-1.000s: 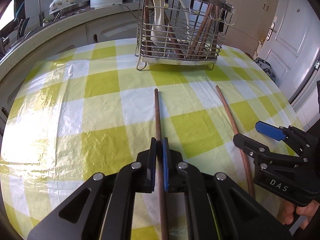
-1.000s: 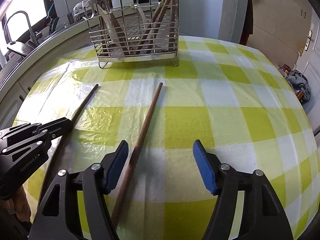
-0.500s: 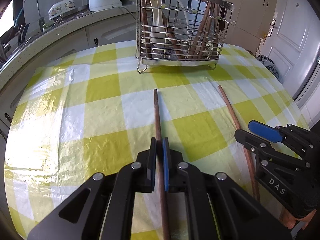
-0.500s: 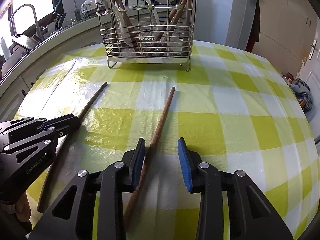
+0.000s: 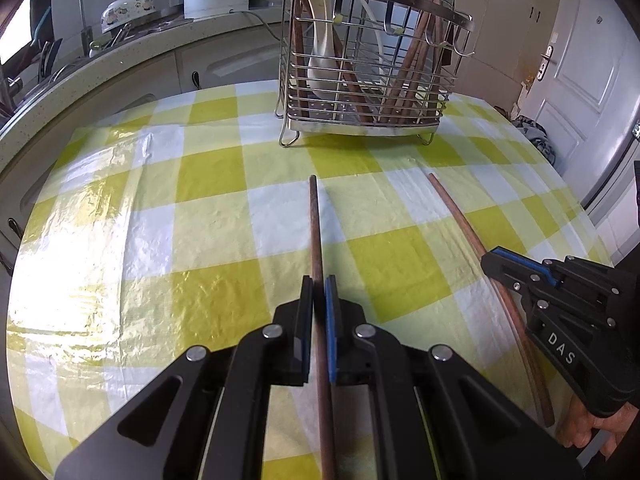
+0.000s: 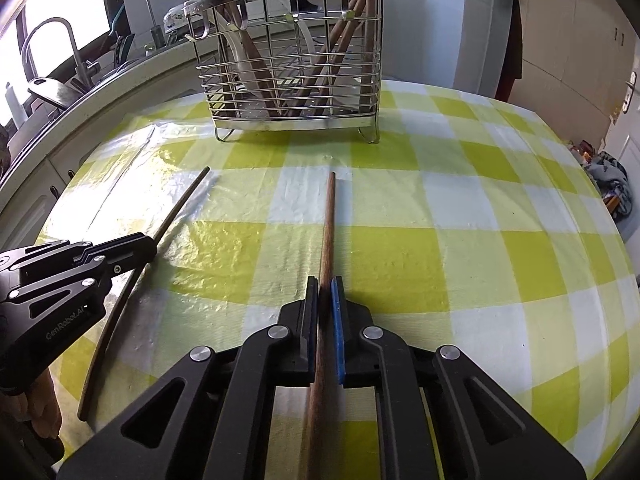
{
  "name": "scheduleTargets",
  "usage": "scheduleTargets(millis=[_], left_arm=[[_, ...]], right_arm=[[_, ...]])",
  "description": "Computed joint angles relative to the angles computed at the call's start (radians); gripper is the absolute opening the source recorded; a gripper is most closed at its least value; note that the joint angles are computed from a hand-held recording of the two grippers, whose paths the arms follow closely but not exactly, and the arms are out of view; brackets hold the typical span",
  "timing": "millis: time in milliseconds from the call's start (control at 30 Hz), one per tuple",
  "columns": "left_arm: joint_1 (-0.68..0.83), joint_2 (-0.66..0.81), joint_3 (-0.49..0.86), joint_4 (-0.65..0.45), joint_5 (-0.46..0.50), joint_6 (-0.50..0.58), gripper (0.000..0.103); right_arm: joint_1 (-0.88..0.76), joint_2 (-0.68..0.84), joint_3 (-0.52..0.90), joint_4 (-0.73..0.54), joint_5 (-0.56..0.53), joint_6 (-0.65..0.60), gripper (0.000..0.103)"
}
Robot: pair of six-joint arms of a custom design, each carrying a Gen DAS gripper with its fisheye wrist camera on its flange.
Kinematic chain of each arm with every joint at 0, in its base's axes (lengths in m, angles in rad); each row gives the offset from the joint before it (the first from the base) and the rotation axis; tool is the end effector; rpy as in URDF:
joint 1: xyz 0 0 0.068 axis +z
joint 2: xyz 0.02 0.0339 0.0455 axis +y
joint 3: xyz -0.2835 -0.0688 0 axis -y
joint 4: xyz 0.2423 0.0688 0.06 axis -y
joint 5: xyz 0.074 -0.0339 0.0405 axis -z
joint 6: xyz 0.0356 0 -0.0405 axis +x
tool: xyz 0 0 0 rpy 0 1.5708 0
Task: Organize utensils
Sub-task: 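Lift both chopsticks and turn them upright with both tools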
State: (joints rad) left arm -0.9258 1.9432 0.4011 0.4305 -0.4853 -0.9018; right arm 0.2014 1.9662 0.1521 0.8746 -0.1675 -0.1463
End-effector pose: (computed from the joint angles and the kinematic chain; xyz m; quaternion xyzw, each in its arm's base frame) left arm 0.1557 -0.1793 0.0425 -0.0433 0.9458 -0.0320 0.3202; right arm 0.1884 0.0445 0.0374 -0.1894 0.9285 0.0880 0.3070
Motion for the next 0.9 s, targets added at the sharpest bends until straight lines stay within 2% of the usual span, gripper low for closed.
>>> scheduleTargets(millis=[200,400,900], left_arm=[[-0.021,-0.070,-0.010,-0.041,-0.024,-0.017,0.006],[-0.058,-0.160,-0.010,-0.114,-0.059,-0.043,0.006],[-0.208,-0.388,0.050,-0.401,-0.205,-0.130,0.006]], right_arm=[[-0.037,-0.068,-0.014,-0.048,-0.013,-0.016,0.009],[-0.094,-0.210,-0.033,-0.148,-0.036,-0.046,0.009],[-0.316,-0.703,-0.024,-0.586,-0.177,-0.157,0.009]])
